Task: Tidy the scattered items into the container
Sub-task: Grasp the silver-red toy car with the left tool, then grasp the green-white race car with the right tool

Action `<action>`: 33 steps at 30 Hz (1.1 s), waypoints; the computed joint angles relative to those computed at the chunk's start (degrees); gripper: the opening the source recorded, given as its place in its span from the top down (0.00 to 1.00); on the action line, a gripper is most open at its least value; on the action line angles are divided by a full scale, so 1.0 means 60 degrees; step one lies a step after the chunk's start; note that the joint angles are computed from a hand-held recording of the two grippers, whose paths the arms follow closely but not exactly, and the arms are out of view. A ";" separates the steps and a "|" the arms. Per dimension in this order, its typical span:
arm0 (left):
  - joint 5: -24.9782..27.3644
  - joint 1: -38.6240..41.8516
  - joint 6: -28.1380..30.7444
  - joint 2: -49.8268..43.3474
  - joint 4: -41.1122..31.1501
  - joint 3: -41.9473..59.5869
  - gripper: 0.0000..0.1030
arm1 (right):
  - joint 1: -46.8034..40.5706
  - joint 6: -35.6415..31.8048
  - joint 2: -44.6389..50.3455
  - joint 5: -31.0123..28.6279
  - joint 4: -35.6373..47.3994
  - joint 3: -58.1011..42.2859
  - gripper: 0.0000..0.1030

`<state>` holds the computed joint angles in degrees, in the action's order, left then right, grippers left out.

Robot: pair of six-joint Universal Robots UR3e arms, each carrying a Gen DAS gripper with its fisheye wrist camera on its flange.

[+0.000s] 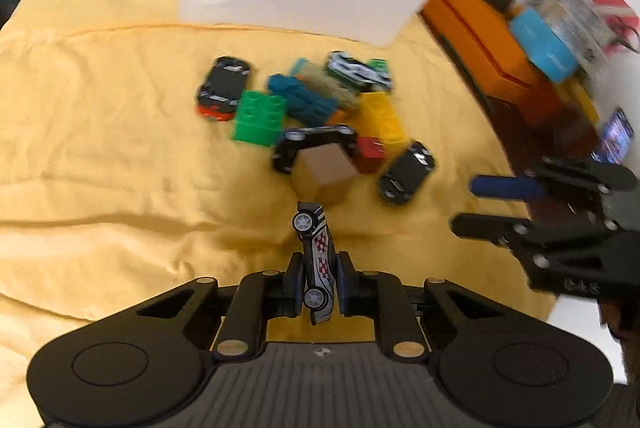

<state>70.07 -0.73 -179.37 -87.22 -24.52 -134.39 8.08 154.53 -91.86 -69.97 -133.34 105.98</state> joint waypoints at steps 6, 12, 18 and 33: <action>0.2856 -0.1672 -0.0105 -0.0202 0.0123 0.0637 0.64 | 0.0229 -0.0386 0.0276 -0.0154 -0.0223 -0.0155 0.56; 0.3881 -0.2506 0.0232 0.0103 0.0389 0.0656 0.62 | 0.0496 -0.3649 0.0624 -0.0468 -0.0706 -0.0435 0.57; 0.4044 -0.2824 -0.0042 -0.0367 0.0133 0.1068 0.61 | 0.1226 -0.6513 0.1797 -0.1545 -0.2207 -0.0292 0.57; 0.4058 -0.2772 -0.0560 -0.0724 0.0194 0.1203 0.61 | 0.0280 -0.3898 0.2944 0.0412 0.0779 -0.2793 0.80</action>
